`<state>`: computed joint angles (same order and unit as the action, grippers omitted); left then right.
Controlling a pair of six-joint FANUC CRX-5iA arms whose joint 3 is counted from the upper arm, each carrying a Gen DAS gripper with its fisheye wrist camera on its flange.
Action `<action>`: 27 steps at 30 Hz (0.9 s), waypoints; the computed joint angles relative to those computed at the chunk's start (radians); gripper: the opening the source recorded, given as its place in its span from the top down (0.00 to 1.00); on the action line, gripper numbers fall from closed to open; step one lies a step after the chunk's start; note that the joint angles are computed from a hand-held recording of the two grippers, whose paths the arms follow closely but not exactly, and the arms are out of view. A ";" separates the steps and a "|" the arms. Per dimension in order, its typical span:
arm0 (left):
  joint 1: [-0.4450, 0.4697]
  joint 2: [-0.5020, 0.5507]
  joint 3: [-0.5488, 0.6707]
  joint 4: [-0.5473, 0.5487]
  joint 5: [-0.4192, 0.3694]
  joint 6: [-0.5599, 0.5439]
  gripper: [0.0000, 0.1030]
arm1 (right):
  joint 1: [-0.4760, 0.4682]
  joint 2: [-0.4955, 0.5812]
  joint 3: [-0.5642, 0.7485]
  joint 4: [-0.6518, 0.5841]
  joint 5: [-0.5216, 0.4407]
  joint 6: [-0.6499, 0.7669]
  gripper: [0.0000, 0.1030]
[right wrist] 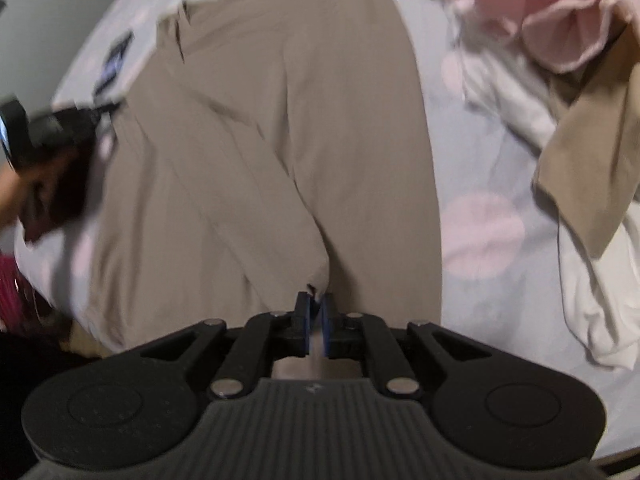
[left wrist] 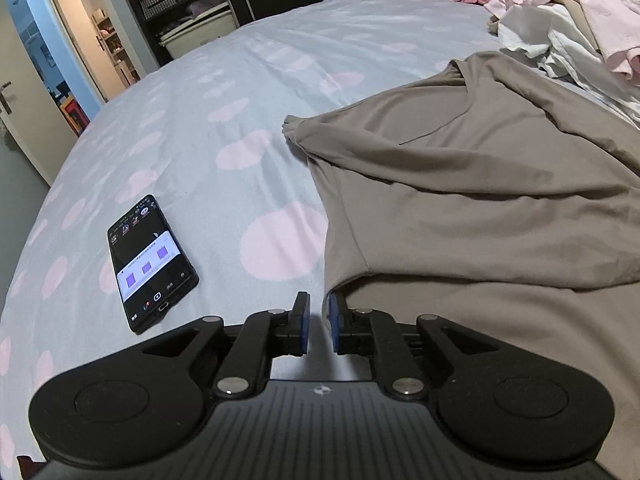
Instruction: Fold clothes
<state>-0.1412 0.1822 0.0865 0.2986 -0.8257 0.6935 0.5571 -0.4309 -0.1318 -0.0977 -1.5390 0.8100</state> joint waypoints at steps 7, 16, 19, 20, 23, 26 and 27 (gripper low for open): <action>0.023 0.005 0.030 0.094 -0.038 -0.071 0.91 | 0.164 0.004 0.009 0.294 0.109 0.081 0.67; 0.030 0.045 0.012 0.155 -0.040 -0.223 0.89 | 0.073 0.313 0.214 0.268 0.414 0.282 0.67; 0.040 0.058 0.002 0.183 -0.048 -0.279 0.87 | 0.071 0.415 0.261 0.278 0.487 0.317 0.67; 0.043 0.064 0.000 0.189 -0.047 -0.285 0.87 | 0.071 0.454 0.280 0.291 0.511 0.319 0.67; 0.058 0.078 -0.009 0.241 -0.052 -0.286 0.87 | 0.067 0.569 0.363 0.299 0.549 0.320 0.67; 0.067 0.088 -0.008 0.274 -0.065 -0.285 0.87 | 0.069 0.662 0.428 0.317 0.561 0.324 0.67; 0.068 0.090 -0.007 0.278 -0.068 -0.282 0.87 | 0.070 0.689 0.449 0.323 0.558 0.323 0.67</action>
